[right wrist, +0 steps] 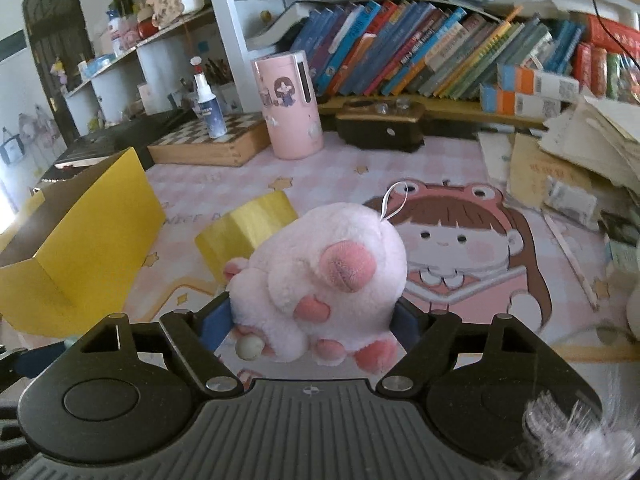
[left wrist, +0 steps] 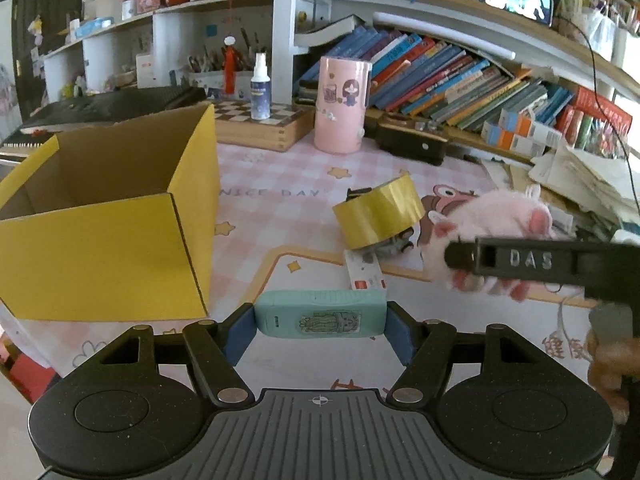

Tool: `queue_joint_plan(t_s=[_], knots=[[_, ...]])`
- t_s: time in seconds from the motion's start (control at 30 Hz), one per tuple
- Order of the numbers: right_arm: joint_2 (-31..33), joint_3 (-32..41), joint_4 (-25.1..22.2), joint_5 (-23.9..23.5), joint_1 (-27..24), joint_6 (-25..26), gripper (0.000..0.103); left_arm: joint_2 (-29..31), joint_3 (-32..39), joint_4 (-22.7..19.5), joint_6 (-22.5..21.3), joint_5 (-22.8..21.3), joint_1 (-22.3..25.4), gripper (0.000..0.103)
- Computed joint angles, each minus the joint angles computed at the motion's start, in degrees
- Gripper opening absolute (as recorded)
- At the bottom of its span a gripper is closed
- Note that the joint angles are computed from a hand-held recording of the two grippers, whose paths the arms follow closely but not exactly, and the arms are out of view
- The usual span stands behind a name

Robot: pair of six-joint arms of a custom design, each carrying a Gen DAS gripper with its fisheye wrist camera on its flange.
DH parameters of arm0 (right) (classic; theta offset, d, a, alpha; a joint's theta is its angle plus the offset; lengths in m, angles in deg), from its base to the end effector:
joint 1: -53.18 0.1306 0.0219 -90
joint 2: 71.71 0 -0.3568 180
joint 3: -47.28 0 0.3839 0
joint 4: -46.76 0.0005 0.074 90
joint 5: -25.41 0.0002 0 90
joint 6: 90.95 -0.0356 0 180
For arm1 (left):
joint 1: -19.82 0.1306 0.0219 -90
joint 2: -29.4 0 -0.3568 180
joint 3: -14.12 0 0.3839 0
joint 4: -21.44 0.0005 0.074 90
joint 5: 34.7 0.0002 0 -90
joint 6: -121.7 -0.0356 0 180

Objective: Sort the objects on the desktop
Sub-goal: 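Close the right gripper on the pink plush pig and lift it while the left holds the eraser, then carry the eraser and plush pig in both grippers over the yellow box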

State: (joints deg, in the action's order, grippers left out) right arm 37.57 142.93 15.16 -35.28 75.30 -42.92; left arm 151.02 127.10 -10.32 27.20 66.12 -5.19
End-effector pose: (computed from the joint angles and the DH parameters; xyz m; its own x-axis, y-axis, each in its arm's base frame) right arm 0.5502 0.2043 0.3022 -0.4950 0.4283 -0.7560 0.4332 0.8759 0.2126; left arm 0.6054 -0.2903 0.3060 -0.5428 0.3383 -0.7687 0.5892 0.8056 -0.0615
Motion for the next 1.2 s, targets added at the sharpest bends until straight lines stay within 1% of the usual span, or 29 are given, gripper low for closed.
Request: queue_joint_plan(t_s=[0.13,0.23,0.37,0.47,0.57,0.8,0.97,1.1,1.2], knots=[[-0.3,0.1,-2.5,1.3,1.5,-1.7,0.080,-1.3,-1.9,1.4,-0.3,1.5,0.9,0.069],[-0.1,0.6,-4.7,2.7,3.2,-3.6,0.080,-1.9,-2.6,1.4,-0.2,3.0,1.8,0.069],[0.1,1.7,-6.7,5.5,5.4,-4.2,0.080,-2.4,-3.1,1.4,-0.2,4.9,2.9,0.069],[0.5,2.9,-8.6,7.8,7.2,-5.5,0.080,-3.5,-4.5,1.7,-1.4,7.0,3.8,0.069],[1.5,4.7,-11.5,9.4,9.0,-8.4,0.080,-4.9,-6.4,2.0,-3.0,9.3,5.3,0.069],[5.3,10.9,-20.0,12.5,14.2,-16.0,0.080,-8.2,-10.4,1.4,-5.3,13.7,9.8,0.069],[9.1,16.7,-25.9,14.4,18.1,-21.2,0.080,-10.3,-13.0,0.8,-8.4,16.8,13.0,0.069],[12.6,21.9,-29.7,14.7,20.2,-23.9,0.080,-11.3,-14.3,0.1,-10.7,18.8,15.7,0.069],[15.3,25.8,-31.7,14.7,21.6,-24.9,0.080,-11.8,-15.0,-0.4,-11.7,19.7,17.5,0.069]])
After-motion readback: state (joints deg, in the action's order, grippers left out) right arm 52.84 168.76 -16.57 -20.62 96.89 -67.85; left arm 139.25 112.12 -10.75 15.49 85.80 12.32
